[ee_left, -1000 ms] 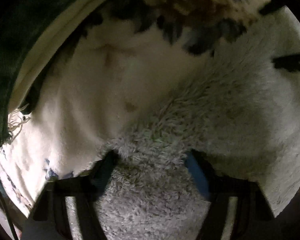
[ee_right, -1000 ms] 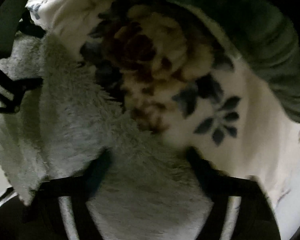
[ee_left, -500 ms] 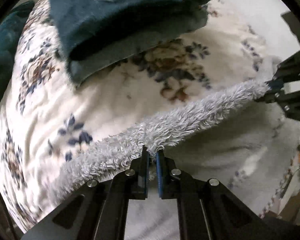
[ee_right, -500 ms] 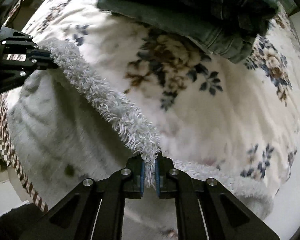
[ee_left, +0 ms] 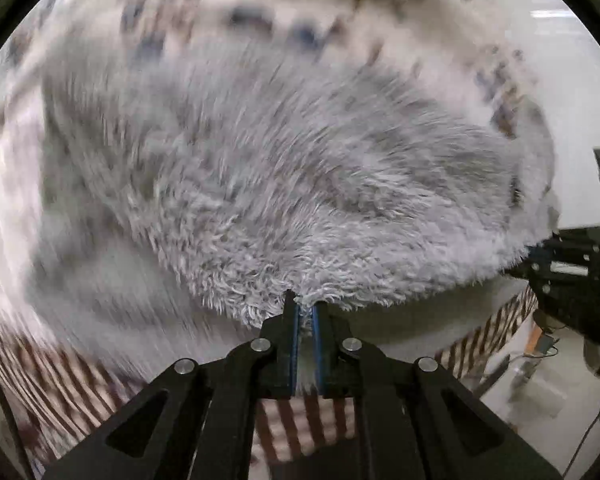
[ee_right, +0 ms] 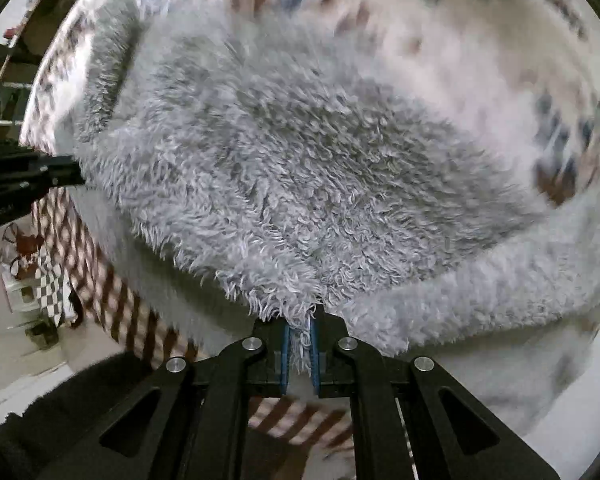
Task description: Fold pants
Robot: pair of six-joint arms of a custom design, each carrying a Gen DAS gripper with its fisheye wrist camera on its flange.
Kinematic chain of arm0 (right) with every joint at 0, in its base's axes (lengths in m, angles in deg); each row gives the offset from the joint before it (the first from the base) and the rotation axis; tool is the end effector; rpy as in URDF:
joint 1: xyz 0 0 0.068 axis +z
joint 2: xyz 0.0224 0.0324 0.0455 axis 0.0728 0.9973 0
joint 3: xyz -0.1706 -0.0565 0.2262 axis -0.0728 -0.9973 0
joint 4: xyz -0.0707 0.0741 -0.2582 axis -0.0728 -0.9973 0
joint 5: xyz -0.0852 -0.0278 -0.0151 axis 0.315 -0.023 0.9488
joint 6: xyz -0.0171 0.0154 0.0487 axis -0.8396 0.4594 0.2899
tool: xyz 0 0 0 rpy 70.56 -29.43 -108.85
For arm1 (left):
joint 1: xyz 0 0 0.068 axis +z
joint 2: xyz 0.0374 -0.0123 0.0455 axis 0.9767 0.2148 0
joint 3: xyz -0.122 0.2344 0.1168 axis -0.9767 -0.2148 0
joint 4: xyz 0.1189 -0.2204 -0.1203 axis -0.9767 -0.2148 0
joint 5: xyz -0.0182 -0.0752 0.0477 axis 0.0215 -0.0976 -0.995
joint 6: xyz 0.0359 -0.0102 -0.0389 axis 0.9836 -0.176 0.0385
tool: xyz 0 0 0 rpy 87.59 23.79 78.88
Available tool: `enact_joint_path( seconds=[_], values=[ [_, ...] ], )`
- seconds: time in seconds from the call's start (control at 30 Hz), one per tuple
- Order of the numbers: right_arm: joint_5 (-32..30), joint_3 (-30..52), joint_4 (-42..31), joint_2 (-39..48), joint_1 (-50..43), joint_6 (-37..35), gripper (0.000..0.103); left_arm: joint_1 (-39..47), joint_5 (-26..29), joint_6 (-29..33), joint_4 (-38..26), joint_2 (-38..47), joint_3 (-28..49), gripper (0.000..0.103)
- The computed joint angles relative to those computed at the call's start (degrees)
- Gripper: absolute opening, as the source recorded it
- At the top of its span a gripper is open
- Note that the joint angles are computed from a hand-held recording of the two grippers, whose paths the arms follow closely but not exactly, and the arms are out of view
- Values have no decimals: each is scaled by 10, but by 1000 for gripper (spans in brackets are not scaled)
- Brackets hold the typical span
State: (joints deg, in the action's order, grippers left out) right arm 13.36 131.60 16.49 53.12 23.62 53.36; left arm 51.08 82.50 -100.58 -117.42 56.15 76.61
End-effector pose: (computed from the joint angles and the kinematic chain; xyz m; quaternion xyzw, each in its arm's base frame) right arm 0.2939 0.1103 0.1501 0.2689 -0.9521 -0.0805 0.1211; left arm 0.2109 -0.1157 0.2536 0.0237 -0.9909 0.1117 0.0709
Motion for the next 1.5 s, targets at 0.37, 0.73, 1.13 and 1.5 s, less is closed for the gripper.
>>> enact_joint_path(
  seconds=[0.37, 0.73, 1.13, 1.5],
  values=[
    [-93, -61, -2, -27, -62, 82, 100, -73, -38, -167, -1, -48, -46, 51],
    [70, 176, -9, 42, -242, 214, 101, 62, -118, -247, -30, -106, -2, 91],
    [152, 509, -94, 372, -294, 266, 27, 249, -87, -89, 89, 138, 70, 17],
    [62, 203, 46, 14, -416, 279, 7, 274, -138, -120, -29, -113, 32, 9]
  ],
)
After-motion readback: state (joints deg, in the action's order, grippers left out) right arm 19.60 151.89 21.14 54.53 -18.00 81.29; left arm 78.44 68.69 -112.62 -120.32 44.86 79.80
